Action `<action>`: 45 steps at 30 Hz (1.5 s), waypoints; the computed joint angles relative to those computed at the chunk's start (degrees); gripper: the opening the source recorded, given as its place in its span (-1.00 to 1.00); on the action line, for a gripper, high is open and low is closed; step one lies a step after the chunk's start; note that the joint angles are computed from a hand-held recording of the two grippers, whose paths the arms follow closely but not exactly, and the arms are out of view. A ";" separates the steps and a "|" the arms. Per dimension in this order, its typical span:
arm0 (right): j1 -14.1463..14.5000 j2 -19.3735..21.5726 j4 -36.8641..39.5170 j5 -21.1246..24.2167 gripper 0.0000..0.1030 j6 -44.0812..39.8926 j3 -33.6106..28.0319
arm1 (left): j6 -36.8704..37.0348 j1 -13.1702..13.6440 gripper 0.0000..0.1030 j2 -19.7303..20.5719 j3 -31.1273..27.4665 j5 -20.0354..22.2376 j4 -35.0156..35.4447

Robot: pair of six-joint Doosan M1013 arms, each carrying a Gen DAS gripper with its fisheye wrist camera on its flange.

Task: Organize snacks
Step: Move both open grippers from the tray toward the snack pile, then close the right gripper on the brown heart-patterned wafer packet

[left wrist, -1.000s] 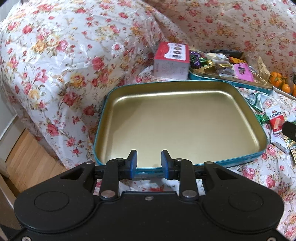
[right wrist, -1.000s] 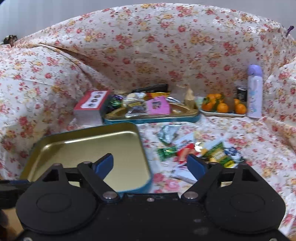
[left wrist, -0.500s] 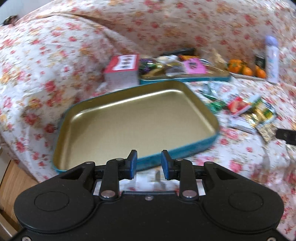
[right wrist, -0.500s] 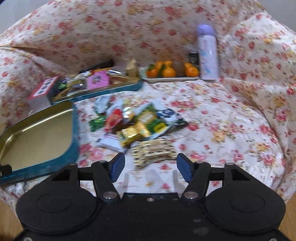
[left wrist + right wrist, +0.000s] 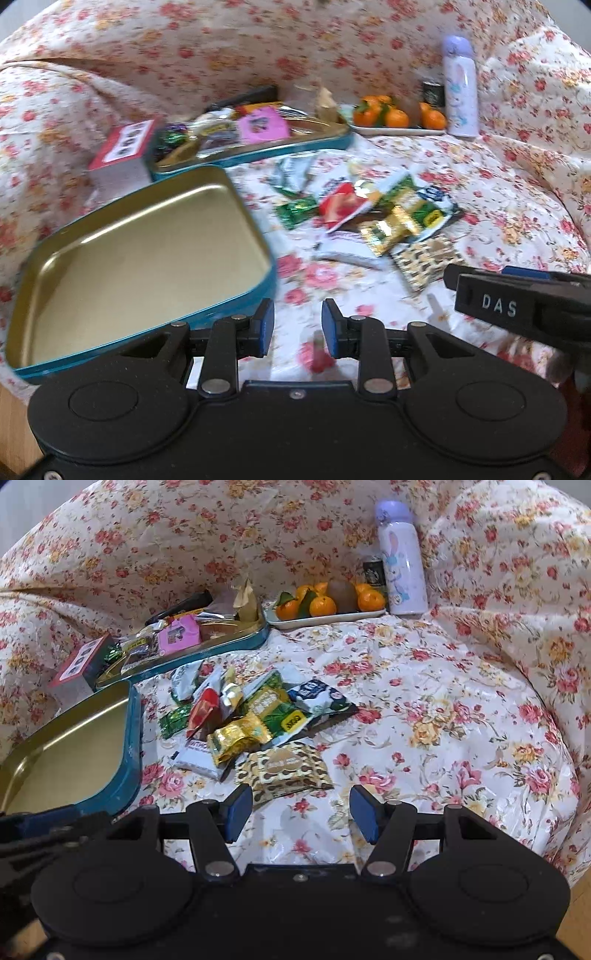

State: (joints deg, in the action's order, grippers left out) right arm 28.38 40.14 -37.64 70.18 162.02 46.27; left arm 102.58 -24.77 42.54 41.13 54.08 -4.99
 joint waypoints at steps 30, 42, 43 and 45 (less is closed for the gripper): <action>-5.64 -3.52 18.77 -19.38 0.21 6.46 6.73 | -4.14 -1.12 -0.20 4.82 -6.82 7.68 0.01; -5.35 2.07 9.16 -6.84 0.12 -1.29 -2.88 | -4.08 -1.11 -0.20 5.04 -7.22 8.11 -0.04; -5.06 2.21 8.44 -6.21 0.12 -2.38 -3.03 | -3.99 -1.10 -0.20 5.06 -7.26 8.15 -0.07; -4.32 2.11 6.52 -5.21 0.10 -4.18 -2.61 | -3.85 -1.06 -0.20 5.14 -7.42 8.32 -0.23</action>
